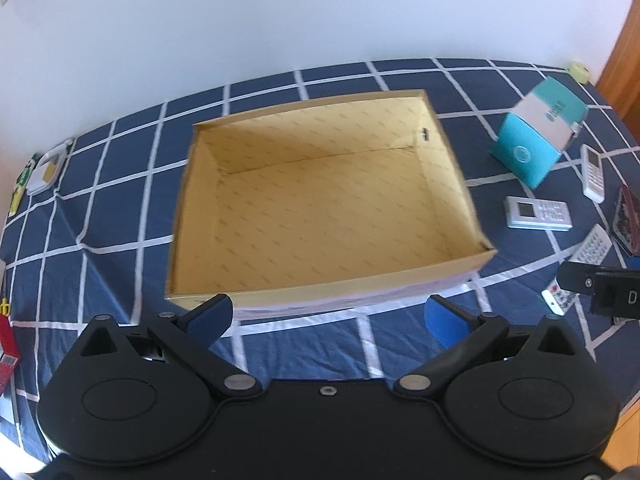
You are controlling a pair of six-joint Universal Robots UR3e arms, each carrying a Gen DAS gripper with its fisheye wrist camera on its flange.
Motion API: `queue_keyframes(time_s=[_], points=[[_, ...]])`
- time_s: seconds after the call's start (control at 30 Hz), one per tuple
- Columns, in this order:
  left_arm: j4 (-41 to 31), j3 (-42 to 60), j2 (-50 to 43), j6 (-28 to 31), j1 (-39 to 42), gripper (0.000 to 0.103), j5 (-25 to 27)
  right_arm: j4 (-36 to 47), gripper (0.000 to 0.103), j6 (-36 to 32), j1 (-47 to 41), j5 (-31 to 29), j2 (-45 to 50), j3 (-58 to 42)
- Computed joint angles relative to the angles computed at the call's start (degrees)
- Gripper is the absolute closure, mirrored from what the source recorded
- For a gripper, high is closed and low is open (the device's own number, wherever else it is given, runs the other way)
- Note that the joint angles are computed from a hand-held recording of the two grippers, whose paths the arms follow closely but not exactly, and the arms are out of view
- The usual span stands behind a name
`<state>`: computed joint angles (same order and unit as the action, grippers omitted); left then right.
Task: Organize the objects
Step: 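Move the right tool toward the white TV remote with coloured buttons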
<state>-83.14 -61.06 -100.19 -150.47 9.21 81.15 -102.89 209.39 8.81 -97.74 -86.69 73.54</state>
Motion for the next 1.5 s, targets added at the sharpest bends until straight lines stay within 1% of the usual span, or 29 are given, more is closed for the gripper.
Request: queue_keyframes(time_s=[0.13,0.27,0.47,0.63,0.8,0.9,1.07,1.2,1.33,1.5], points=[[0.3,-0.4,-0.2,-3.6,-4.4,0.0,1.3,-0.2,0.0,-3.4,-4.3,1.4,-5.0,5.5],[0.2,0.5,-1.2,-8.0,-9.4,0.0,2.6,0.7,0.0,-8.5,-10.0,3.4,-9.8,9.8],[0.1,3.6,-4.3,-14.7,-16.3,0.0,4.7,2.1,0.0,-18.1,-21.3,7.7,-16.4,14.9],[0.0,6.2,-7.2,-19.9,-21.3,0.0,6.7,3.3,0.0,-26.8,-30.9,12.2,-19.9,17.9],[0.1,7.3,-9.5,-25.3,-25.6,0.0,8.6,4.7,0.0,-35.8,-39.0,16.5,-21.4,20.2],[0.8,6.2,-9.9,-28.8,-27.6,0.0,10.0,5.5,0.0,-41.4,-42.7,18.8,-21.4,21.1],[0.9,4.5,-10.4,-35.1,-30.1,0.0,12.6,7.0,0.0,-49.1,-46.5,21.9,-20.2,21.7],[-0.1,4.0,-10.7,-37.2,-31.1,0.0,14.1,6.6,0.0,-54.1,-47.6,23.2,-19.4,22.5],[-0.1,2.7,-10.5,-38.7,-31.5,0.0,14.4,7.5,0.0,-55.9,-48.2,24.4,-18.1,22.2],[0.2,1.6,-10.8,-40.6,-31.5,0.0,14.4,6.3,0.0,-56.2,-47.3,22.9,-16.8,22.5]])
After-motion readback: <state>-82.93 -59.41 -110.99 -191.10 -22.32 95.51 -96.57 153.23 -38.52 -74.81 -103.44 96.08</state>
